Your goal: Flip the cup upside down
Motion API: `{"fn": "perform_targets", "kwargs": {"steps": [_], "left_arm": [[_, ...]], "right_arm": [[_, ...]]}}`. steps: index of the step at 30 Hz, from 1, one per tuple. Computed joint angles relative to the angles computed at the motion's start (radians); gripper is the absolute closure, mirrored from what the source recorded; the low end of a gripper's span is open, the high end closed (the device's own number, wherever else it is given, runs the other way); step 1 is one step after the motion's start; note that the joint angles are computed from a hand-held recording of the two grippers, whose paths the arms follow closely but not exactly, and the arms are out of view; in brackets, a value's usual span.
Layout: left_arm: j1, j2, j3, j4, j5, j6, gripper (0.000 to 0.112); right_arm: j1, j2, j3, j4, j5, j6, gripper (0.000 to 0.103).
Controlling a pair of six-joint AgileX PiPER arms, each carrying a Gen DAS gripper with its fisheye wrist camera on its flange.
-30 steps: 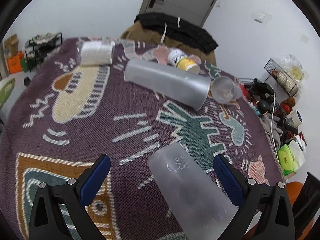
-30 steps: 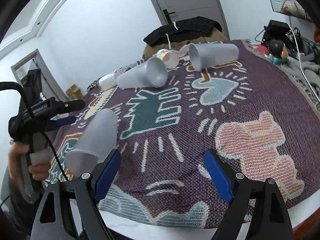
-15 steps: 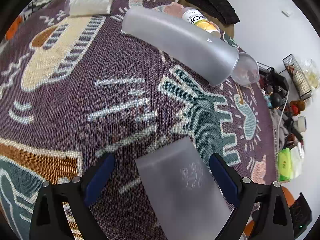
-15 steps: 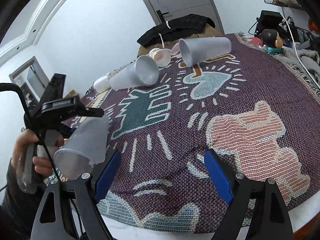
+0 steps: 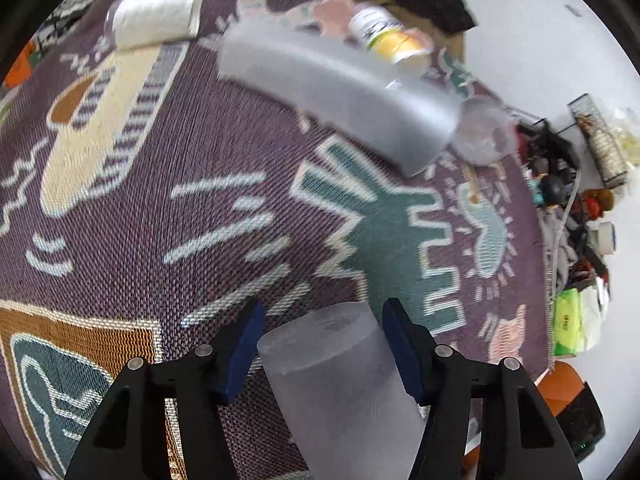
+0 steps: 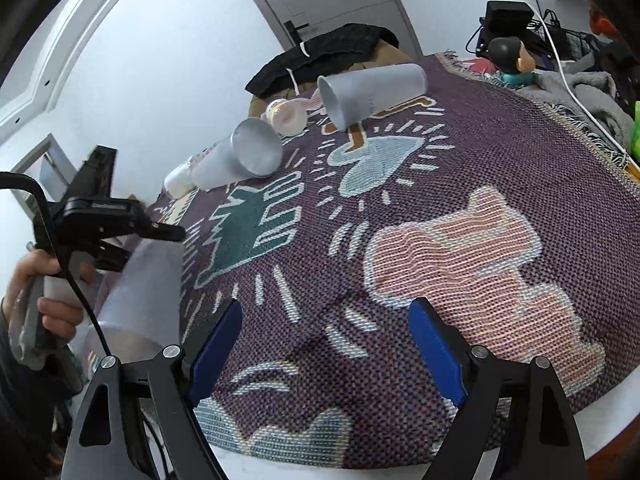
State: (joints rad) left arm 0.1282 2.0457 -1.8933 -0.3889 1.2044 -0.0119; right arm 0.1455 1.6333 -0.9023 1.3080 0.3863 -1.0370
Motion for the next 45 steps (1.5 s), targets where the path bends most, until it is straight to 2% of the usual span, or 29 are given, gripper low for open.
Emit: {"fn": "perform_targets", "kwargs": {"steps": [2,8,13,16,22,26,31,35,40,42,43,45], "left_arm": [[0.002,-0.038,0.027,-0.011,-0.026,0.018,0.051],[-0.023,-0.192,0.142,0.019,-0.176,0.079,0.052],[-0.086,-0.299,0.239,0.155,-0.352,0.07,0.053],[-0.136,-0.356,0.32,0.281,-0.488,0.033,0.054],[-0.207,-0.404,0.413,0.514,-0.623,-0.076,0.056],[-0.246,-0.417,0.432,0.615,-0.632,-0.116,0.057],[-0.285,-0.423,0.42,0.669,-0.572,-0.127,0.057],[-0.322,-0.426,0.426,0.754,-0.563,-0.164,0.057],[-0.318,-0.399,0.421,0.641,-0.57,-0.046,0.056],[-0.335,-0.4,0.44,0.692,-0.596,-0.078,0.055],[-0.34,-0.397,0.437,0.7,-0.59,-0.081,0.054],[-0.333,-0.381,0.405,0.641,-0.555,-0.031,0.037]], "right_arm": [[-0.008,-0.005,0.002,0.003,0.002,-0.003,0.018],[-0.026,-0.005,0.004,0.01,-0.007,-0.001,0.018],[-0.021,-0.004,0.009,0.001,-0.025,0.008,0.018],[-0.016,-0.004,0.01,-0.006,-0.036,0.015,0.018],[-0.021,0.0,0.012,0.001,-0.039,0.009,0.018],[-0.024,0.004,0.014,0.019,-0.038,-0.013,0.018],[-0.024,0.004,0.016,0.026,-0.04,-0.021,0.018],[-0.023,0.004,0.015,0.024,-0.044,-0.02,0.018],[-0.022,0.004,0.012,0.014,-0.045,-0.01,0.018],[-0.021,0.004,0.013,0.015,-0.046,-0.011,0.018],[-0.021,0.004,0.013,0.015,-0.047,-0.011,0.018],[-0.022,0.004,0.012,0.012,-0.046,-0.009,0.018]]}}
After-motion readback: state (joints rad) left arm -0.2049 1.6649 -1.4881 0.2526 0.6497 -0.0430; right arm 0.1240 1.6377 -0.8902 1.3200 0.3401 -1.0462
